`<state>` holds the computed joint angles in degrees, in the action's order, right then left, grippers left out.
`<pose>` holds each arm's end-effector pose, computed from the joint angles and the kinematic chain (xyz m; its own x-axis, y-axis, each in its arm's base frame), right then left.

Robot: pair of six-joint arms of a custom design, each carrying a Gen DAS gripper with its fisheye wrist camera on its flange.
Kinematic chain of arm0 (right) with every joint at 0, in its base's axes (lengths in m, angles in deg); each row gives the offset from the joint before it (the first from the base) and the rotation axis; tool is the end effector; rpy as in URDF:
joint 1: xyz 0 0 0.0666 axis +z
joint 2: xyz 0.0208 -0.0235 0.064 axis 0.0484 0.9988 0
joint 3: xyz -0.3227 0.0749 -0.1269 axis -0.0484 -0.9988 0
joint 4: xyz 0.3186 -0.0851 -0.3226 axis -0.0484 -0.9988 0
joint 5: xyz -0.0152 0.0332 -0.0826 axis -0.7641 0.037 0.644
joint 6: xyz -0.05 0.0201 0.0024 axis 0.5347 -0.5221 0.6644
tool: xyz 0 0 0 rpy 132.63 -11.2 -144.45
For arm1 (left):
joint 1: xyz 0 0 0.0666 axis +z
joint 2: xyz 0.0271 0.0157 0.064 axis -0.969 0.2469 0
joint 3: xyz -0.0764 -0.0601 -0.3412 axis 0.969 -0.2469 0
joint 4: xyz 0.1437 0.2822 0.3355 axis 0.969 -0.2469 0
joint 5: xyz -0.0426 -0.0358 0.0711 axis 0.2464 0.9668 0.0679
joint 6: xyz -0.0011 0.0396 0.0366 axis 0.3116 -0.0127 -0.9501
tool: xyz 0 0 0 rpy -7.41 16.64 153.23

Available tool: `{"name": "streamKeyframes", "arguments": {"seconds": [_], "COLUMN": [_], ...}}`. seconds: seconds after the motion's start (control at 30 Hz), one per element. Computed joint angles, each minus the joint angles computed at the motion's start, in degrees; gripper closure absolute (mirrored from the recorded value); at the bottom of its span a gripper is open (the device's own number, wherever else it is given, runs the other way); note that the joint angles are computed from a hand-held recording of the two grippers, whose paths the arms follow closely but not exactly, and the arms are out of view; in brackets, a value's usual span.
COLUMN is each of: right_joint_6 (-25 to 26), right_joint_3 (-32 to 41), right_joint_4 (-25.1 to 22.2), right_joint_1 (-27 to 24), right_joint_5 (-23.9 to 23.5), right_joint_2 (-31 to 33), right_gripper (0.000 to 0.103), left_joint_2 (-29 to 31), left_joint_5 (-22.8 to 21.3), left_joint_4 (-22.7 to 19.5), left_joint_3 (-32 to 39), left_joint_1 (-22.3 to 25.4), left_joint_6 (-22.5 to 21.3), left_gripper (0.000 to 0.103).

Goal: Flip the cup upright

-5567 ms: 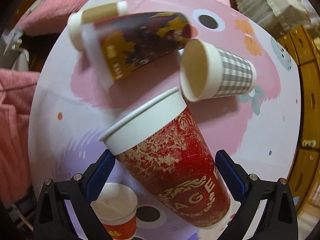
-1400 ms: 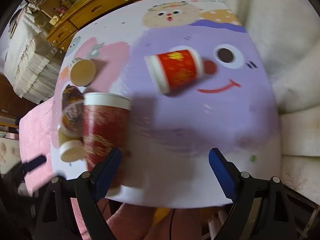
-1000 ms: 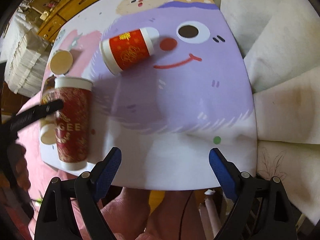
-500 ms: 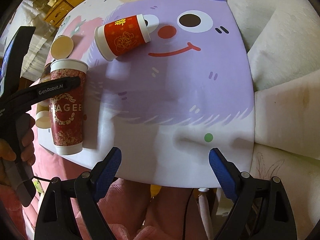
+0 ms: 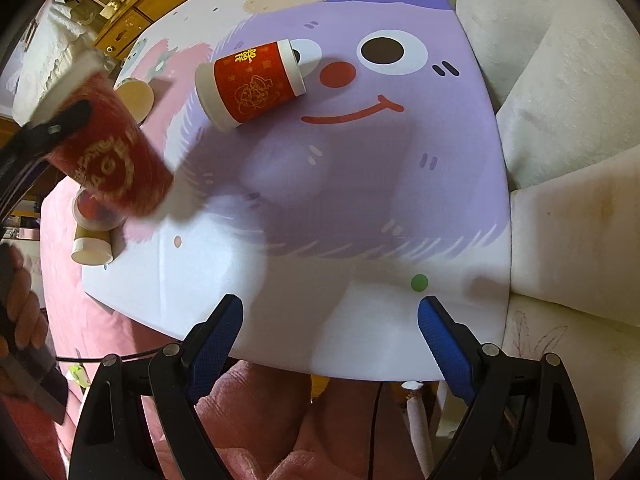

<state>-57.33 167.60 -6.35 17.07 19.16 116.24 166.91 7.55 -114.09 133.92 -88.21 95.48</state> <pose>0.4972 0.1330 0.4208 -0.9987 -0.0284 -0.0428 -0.0363 0.9797 0.1970 0.5155 -0.1082 0.5061 -0.7810 -0.1091 -0.6149 -0.1139 0.9930 -0.0315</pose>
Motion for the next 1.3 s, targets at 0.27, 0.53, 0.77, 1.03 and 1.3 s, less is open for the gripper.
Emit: {"name": "streamKeyframes", "arguments": {"seconds": [0.27,0.53,0.77,1.03,1.3], "right_joint_6": [-0.5,-1.4,-3.5,-16.7,-35.6], "right_joint_3": [-1.3,-2.8,-3.2,-4.9,-9.0], "right_joint_4": [1.0,1.1,2.7,4.9,7.9], "right_joint_1": [1.0,2.5,4.6,7.8,14.1], "right_joint_5": [0.8,1.2,3.2,4.1,11.0], "right_joint_2": [-1.0,-1.7,-2.6,-5.0,-10.5], "right_gripper": [0.013,0.013,0.012,0.001,0.000], "left_joint_2": [-8.8,-10.1,-7.5,-8.9,-11.5], "left_joint_5": [1.2,-2.1,2.4,14.9,25.2], "left_joint_4": [4.7,5.6,0.8,-6.6,-16.6], "left_joint_3": [-10.6,-12.7,-9.8,-7.9,-5.0], "left_joint_1": [-1.0,-5.2,-3.6,3.7,13.5], "left_joint_6": [-3.4,-15.4,-17.0,-22.7,-35.7], "left_gripper": [0.029,0.026,0.020,0.020,0.020]}}
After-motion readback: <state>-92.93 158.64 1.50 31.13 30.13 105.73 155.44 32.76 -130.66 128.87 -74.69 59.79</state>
